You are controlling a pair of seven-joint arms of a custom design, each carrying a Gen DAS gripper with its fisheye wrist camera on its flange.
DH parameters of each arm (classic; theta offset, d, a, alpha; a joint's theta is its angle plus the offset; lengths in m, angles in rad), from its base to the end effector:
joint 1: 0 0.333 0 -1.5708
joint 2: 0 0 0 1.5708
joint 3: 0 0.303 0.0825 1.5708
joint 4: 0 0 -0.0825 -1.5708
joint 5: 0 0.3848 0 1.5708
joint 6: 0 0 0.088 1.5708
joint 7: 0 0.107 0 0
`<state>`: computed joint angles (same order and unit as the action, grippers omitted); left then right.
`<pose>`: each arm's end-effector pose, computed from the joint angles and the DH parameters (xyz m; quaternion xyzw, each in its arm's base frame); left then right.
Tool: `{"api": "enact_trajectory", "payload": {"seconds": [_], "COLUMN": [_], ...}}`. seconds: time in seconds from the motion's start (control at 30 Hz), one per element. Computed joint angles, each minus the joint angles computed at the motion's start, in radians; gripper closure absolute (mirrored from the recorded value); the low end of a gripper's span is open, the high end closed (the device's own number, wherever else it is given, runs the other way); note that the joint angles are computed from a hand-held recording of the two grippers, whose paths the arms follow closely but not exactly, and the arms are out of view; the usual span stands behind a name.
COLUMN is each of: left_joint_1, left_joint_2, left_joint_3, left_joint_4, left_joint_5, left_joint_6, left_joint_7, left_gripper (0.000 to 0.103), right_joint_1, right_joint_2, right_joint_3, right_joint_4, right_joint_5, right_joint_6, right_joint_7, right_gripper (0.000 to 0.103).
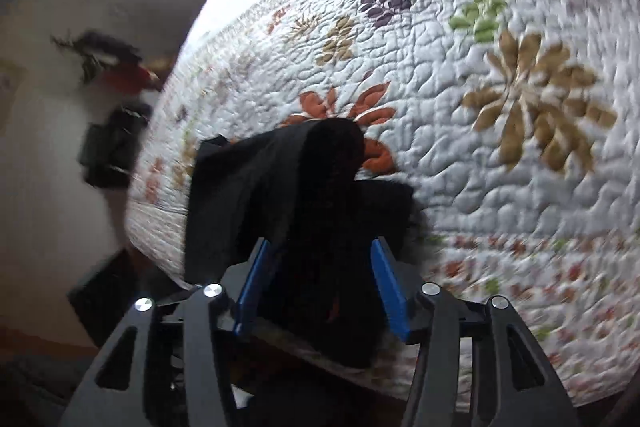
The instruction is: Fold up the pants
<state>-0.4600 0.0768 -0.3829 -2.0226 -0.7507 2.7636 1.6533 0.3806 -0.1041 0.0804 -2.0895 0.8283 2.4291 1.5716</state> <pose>0.4295 -0.4318 0.4686 0.5451 -0.7404 0.3769 0.1127 0.5016 0.2532 0.5054 -0.6342 0.6742 0.1654 0.3404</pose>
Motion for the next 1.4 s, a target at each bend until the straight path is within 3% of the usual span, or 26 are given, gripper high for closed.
{"api": "enact_trajectory", "payload": {"seconds": [0.07, 0.1, 0.27, 0.4, 0.57, 0.63, 0.8, 0.83, 0.87, 0.93, 1.07, 1.27, 1.4], "left_joint_1": [0.022, 0.025, 0.029, 0.025, 0.039, 0.05, 0.056, 0.056, 0.056, 0.06, 0.065, 0.059, 0.05], "left_joint_2": [-0.046, -0.068, -0.194, -0.236, -0.248, -0.246, -0.261, -0.259, -0.262, -0.269, -0.291, -0.307, -0.308], "left_joint_3": [0.0, 0.012, 0.084, 0.139, 0.188, 0.19, 0.186, 0.183, 0.184, 0.188, 0.195, 0.203, 0.2], "left_joint_4": [-0.035, -0.054, -0.19, -0.243, -0.267, -0.267, -0.282, -0.28, -0.281, -0.282, -0.295, -0.292, -0.286], "left_joint_5": [-0.154, -0.187, -0.228, -0.276, -0.377, -0.393, -0.421, -0.42, -0.427, -0.434, -0.442, -0.438, -0.436], "left_joint_6": [-0.054, -0.074, -0.076, -0.072, -0.049, -0.05, -0.053, -0.048, -0.05, -0.058, -0.04, -0.037, -0.038], "left_joint_7": [0.129, 0.155, 0.208, 0.278, 0.366, 0.386, 0.448, 0.446, 0.451, 0.453, 0.446, 0.462, 0.467], "left_gripper": [0.031, 0.03, 0.027, 0.025, 0.025, 0.025, 0.023, 0.023, 0.023, 0.023, 0.023, 0.023, 0.023], "right_joint_1": [0.026, 0.033, 0.061, 0.055, 0.038, 0.033, 0.036, 0.034, 0.035, 0.032, 0.04, 0.063, 0.096], "right_joint_2": [-0.019, -0.016, -0.007, 0.013, 0.058, 0.054, 0.084, 0.101, 0.115, 0.129, 0.078, -0.055, -0.122], "right_joint_3": [0.003, 0.007, 0.017, 0.017, 0.024, 0.03, 0.035, 0.037, 0.043, 0.052, 0.064, 0.055, 0.03], "right_joint_4": [-0.057, -0.067, -0.114, -0.104, -0.05, -0.054, -0.038, -0.023, -0.01, 0.004, -0.007, -0.04, -0.16], "right_joint_5": [0.192, 0.223, 0.359, 0.383, 0.31, 0.258, 0.366, 0.391, 0.392, 0.393, 0.34, 0.109, 0.123], "right_joint_6": [0.061, 0.085, 0.172, 0.174, 0.134, 0.143, 0.12, 0.109, 0.109, 0.115, 0.152, 0.19, 0.252], "right_joint_7": [-0.075, -0.081, -0.118, -0.117, -0.1, -0.07, -0.135, -0.156, -0.154, -0.147, -0.093, 0.07, 0.082], "right_gripper": [0.041, 0.041, 0.035, 0.036, 0.037, 0.037, 0.035, 0.038, 0.058, 0.083, 0.085, 0.086, 0.087]}}
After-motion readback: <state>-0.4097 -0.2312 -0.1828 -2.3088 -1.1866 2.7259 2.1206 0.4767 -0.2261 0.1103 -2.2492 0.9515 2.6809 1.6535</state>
